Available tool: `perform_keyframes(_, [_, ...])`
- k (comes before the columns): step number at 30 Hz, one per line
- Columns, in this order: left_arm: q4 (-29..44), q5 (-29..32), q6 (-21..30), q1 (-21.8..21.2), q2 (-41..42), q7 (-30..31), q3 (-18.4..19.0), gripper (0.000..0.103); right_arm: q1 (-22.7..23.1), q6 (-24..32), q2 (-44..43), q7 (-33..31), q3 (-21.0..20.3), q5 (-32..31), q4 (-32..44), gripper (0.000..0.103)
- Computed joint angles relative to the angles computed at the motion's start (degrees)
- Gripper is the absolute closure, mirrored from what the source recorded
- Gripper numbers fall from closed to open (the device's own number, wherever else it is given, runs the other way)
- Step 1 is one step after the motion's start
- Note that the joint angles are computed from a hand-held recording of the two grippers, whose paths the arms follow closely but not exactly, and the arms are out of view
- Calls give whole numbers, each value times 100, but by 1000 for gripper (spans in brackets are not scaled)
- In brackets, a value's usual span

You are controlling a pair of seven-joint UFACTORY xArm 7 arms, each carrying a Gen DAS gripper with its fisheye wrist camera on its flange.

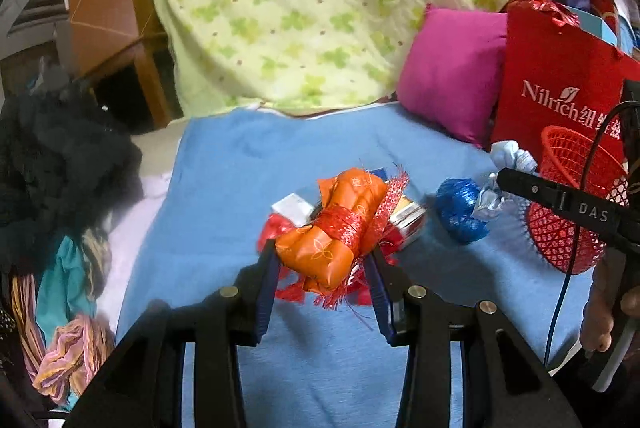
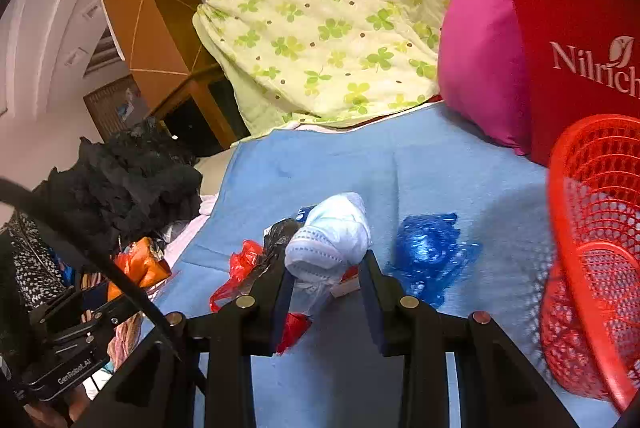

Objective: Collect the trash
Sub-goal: 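Carry the orange bag and white item over the red mesh basket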

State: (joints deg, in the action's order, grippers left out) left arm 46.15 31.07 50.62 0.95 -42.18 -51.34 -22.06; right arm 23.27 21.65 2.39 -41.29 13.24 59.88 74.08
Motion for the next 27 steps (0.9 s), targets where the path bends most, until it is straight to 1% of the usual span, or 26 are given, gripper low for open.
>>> perform_keyframes(1, [86,39,25,15,63,8,-66,59,-37,-21,-104,-261,-12,260,-75,68])
perform_keyframes(3, [273,148,77,55,234,-33,-224,59,-32,-124,-238,-594,-50,526,-173,68])
perform_keyframes(7, [643,410,129,73,610,-146,-424,59,-27,-27,-598,-1463,-261,1426,-363,68])
perform_keyframes(10, [980,646,191,39,968,-253,-550,59,-21,-35,-814,-1829,-411,1820,-494,68])
perform_keyframes(18, [1924,1394,457,-301,2021,-540,-787,59,-199,-2,-1139,-2301,-742,2520,-710,68])
perform_keyframes(22, [2400,1736,579,-532,2579,-630,-840,59,-376,58,-1206,-2314,-879,2724,-779,68])
perform_keyframes(27, [3004,2094,693,-890,3282,-634,-809,59,-617,78,-1239,-2308,-1001,2992,-827,68])
